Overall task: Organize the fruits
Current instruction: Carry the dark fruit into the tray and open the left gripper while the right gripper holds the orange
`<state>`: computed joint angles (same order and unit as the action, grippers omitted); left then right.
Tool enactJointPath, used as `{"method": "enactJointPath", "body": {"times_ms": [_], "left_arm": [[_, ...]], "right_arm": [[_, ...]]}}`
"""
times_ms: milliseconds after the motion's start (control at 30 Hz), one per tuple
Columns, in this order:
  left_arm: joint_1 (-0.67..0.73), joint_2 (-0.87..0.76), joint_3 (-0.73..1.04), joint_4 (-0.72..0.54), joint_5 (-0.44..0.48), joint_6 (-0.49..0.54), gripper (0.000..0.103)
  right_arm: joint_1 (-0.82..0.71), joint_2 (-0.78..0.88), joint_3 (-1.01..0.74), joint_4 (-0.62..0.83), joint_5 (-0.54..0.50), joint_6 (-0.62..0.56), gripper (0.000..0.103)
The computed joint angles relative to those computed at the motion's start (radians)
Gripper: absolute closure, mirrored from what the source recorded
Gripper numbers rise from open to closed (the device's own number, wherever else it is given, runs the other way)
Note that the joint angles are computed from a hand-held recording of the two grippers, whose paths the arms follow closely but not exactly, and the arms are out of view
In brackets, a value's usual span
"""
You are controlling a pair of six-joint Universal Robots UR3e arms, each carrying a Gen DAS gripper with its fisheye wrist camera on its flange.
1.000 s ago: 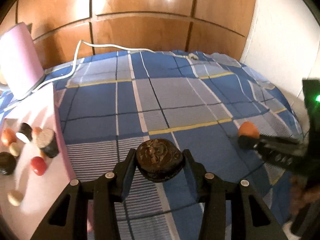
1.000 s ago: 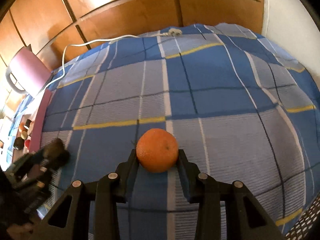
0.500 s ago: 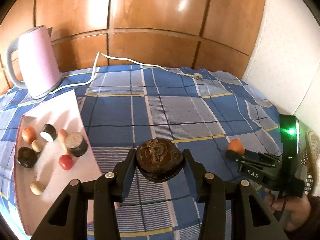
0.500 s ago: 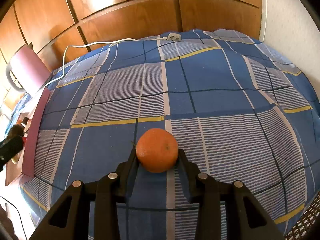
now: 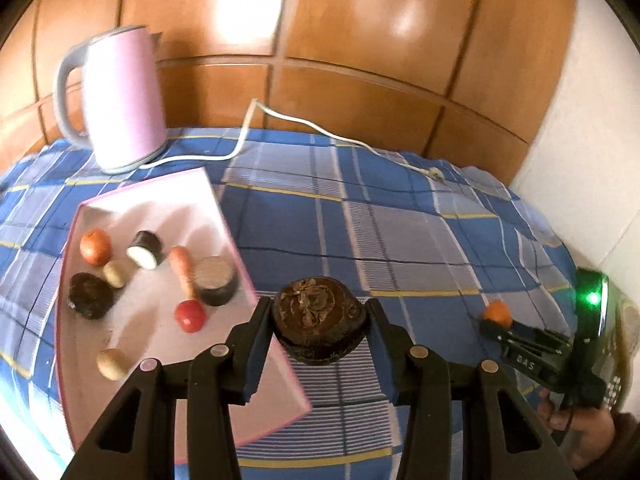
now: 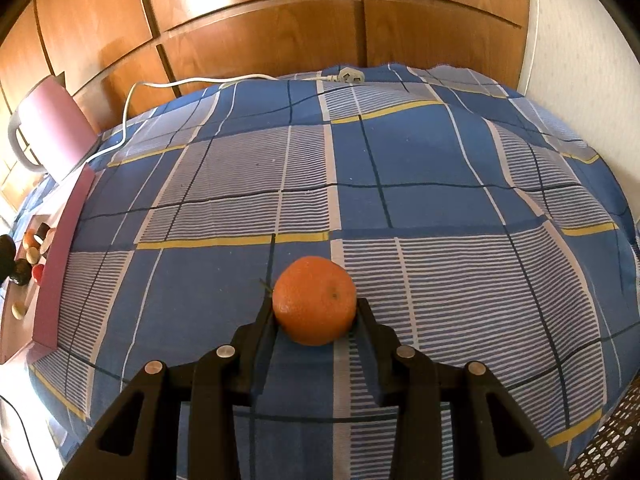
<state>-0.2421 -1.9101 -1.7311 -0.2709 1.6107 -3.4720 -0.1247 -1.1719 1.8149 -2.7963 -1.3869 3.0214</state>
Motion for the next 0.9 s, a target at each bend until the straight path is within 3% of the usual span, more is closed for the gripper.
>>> {"method": "enactJointPath", "body": {"times_ms": [367,533,667,900], "left_arm": [[0.391,0.253,-0.344,0.041,-0.196,-0.112,0.057],[0.532,0.276,-0.413,0.036,-0.305,-0.133,0.057],[0.544,0.217,-0.371,0.025,-0.349,-0.15,0.057],[0.461,0.092,-0.228,-0.009,-0.289,-0.104,0.056]], "right_arm": [[0.011,0.007,-0.001,-0.014,-0.014,-0.003,0.065],[0.012,0.009,-0.002,-0.017,-0.016,-0.002,0.065],[0.013,0.012,-0.01,-0.01,-0.02,-0.004,0.065],[0.014,0.015,-0.017,-0.006,-0.022,-0.002,0.065]]}}
